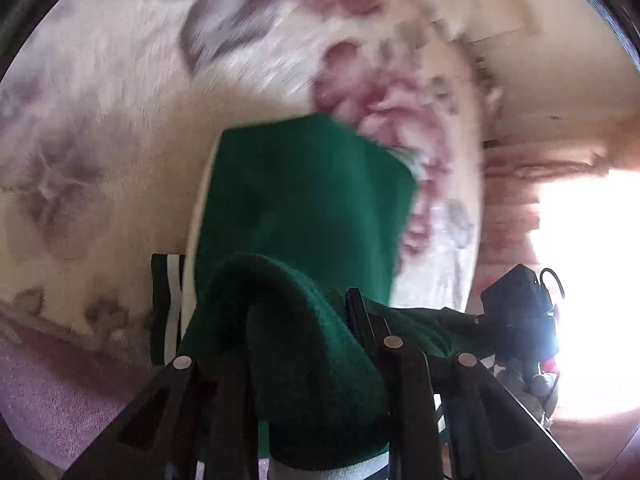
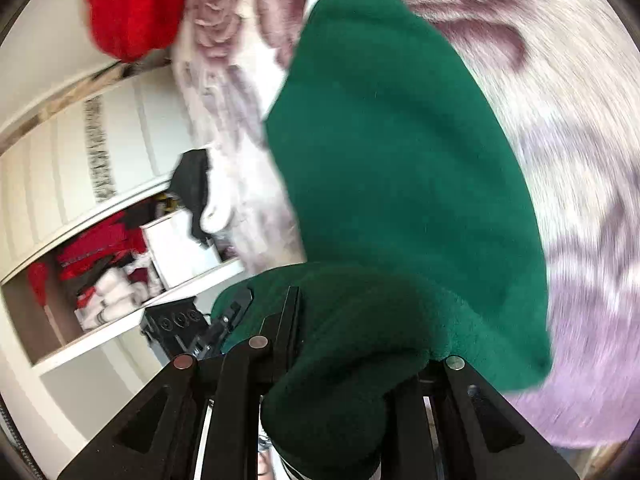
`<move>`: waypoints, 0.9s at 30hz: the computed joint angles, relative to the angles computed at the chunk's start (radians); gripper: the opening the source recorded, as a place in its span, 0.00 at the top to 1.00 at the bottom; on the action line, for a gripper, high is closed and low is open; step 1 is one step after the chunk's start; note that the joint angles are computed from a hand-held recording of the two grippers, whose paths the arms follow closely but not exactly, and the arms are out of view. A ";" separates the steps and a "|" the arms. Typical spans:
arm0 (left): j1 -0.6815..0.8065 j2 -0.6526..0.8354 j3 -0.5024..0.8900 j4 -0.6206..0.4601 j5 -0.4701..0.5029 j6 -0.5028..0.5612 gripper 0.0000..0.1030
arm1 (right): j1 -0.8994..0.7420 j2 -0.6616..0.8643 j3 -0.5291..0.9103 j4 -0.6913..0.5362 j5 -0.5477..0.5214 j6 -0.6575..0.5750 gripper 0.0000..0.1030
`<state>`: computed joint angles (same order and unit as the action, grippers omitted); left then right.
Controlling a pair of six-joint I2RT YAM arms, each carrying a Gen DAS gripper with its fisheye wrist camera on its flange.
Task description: Fold large clothes
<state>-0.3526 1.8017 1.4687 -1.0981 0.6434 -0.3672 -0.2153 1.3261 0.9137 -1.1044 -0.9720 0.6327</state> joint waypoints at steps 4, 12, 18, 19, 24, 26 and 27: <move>0.055 0.117 0.115 -0.169 0.059 0.004 0.80 | 0.014 0.240 0.068 -0.011 -0.017 -0.026 0.80; 0.095 0.204 0.174 -0.190 0.212 -0.062 0.74 | -0.030 0.237 0.094 0.005 -0.122 0.016 0.34; 0.156 0.226 0.235 -0.373 0.321 0.002 0.69 | -0.017 0.280 0.178 -0.077 -0.116 -0.022 0.25; 0.167 0.230 0.247 -0.403 0.332 0.006 0.65 | -0.013 0.286 0.184 -0.092 -0.115 -0.033 0.25; 0.198 0.240 0.347 -0.396 0.320 -0.028 0.43 | 0.021 0.333 0.311 -0.256 -0.015 -0.126 0.24; 0.198 0.239 0.411 -0.368 0.254 -0.038 0.35 | 0.020 0.322 0.312 -0.235 -0.030 -0.120 0.23; 0.194 0.221 0.419 -0.325 0.212 -0.053 0.34 | 0.023 0.311 0.309 -0.208 -0.023 -0.108 0.19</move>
